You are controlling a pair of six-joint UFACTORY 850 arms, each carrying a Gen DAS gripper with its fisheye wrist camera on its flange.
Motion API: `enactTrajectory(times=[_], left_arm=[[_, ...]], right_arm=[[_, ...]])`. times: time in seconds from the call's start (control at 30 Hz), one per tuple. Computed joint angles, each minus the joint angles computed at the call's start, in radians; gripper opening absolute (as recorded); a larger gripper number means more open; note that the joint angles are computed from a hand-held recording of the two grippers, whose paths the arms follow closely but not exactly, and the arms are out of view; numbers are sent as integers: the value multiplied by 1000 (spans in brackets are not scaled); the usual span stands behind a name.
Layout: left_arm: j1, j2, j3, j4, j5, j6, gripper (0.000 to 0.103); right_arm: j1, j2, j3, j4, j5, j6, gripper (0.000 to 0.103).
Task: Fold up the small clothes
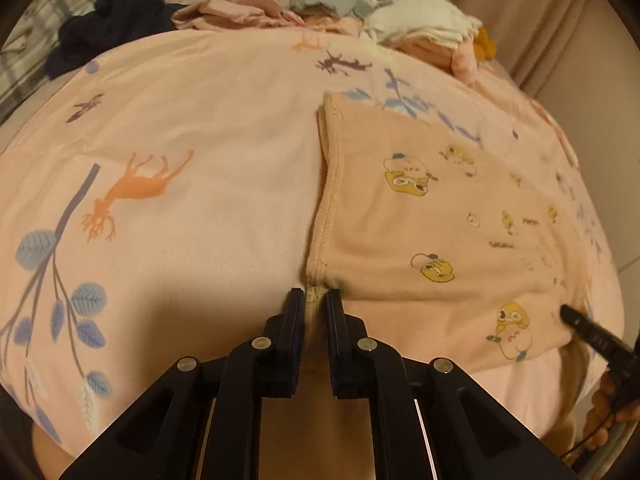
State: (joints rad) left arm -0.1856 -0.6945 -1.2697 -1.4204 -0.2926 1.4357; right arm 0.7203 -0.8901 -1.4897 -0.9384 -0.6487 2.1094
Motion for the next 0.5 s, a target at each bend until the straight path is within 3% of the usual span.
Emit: enactTrajectory(times=[0.37,0.4,0.5], left_arm=[[4,33,41,-32,9,30,7],[7,41,48,-3,0,4,7],[38,70,67,149,-122,-147,7]], right_arm=[[9,-11,-15,-4,-26,14,24],[10,-13,-19,2,-32,6,24],[11,-12,-17,-2,-32,5,24]])
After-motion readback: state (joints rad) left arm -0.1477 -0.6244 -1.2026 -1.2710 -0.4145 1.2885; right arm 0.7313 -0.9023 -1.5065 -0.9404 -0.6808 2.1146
